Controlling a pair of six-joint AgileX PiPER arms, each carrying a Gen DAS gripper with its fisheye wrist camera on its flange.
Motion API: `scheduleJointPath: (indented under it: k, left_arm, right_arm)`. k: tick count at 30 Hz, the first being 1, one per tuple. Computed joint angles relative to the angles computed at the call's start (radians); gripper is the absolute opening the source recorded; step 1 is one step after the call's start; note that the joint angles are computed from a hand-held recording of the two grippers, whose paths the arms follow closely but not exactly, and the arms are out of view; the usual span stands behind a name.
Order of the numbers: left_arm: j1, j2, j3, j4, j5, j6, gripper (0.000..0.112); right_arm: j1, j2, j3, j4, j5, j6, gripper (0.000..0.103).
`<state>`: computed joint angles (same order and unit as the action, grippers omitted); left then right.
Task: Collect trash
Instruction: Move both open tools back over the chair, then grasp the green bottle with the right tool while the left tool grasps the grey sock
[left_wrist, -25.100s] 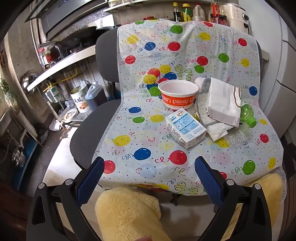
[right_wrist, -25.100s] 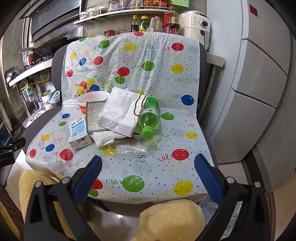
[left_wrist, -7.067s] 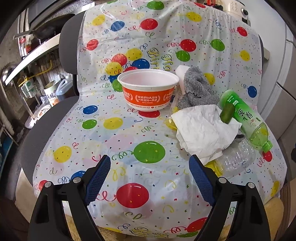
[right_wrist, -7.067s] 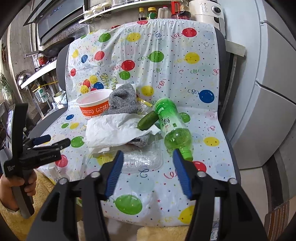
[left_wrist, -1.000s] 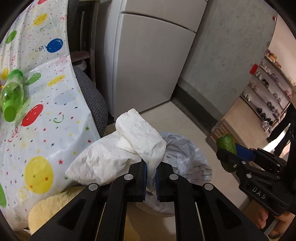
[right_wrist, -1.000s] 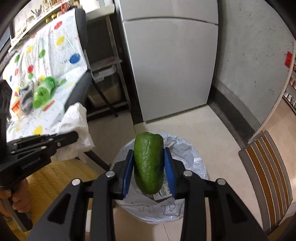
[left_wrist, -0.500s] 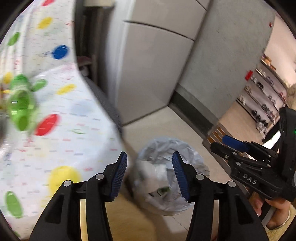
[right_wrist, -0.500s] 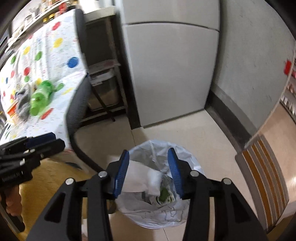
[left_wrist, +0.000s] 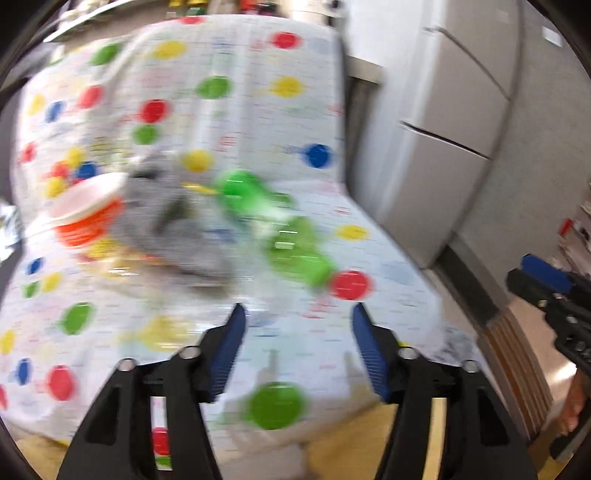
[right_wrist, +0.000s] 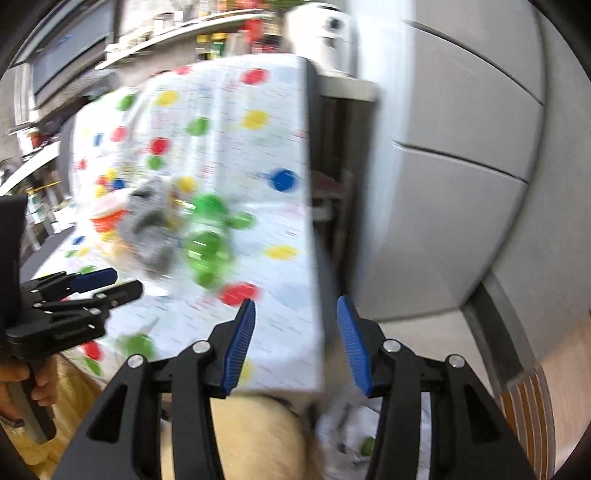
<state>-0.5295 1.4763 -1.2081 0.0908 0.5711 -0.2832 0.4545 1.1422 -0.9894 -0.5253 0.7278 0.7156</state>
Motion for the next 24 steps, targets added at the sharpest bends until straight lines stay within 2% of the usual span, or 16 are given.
scheduleJointPath:
  k: [4, 9, 11, 13, 15, 19, 24]
  left_arm:
    - [0.151, -0.038, 0.041, 0.003, 0.005, 0.064, 0.072]
    - [0.340, -0.009, 0.041, -0.039, 0.018, 0.145, 0.073]
    - [0.390, 0.014, 0.026, -0.072, 0.019, 0.179, 0.073]
    - [0.432, 0.048, -0.007, -0.094, 0.030, 0.193, 0.073]
    - [0.449, 0.080, -0.039, -0.094, 0.040, 0.190, 0.073]
    - [0.453, 0.129, -0.093, -0.090, 0.061, 0.192, 0.073]
    - [0.455, 0.180, -0.144, -0.071, 0.082, 0.177, 0.073]
  right_arm:
    - [0.075, 0.157, -0.130, -0.003, -0.019, 0.003, 0.049]
    - [0.049, 0.361, -0.275, 0.134, -0.068, -0.110, 0.054]
    - [0.028, 0.429, -0.326, 0.199, -0.085, -0.177, 0.062]
    - [0.028, 0.514, -0.404, 0.174, -0.069, -0.187, 0.069]
    - [0.022, 0.603, -0.500, 0.156, -0.039, -0.202, 0.069]
    - [-0.012, 0.772, -0.712, 0.232, 0.023, -0.305, 0.069]
    - [-0.029, 0.981, -1.015, 0.263, 0.173, -0.387, 0.070]
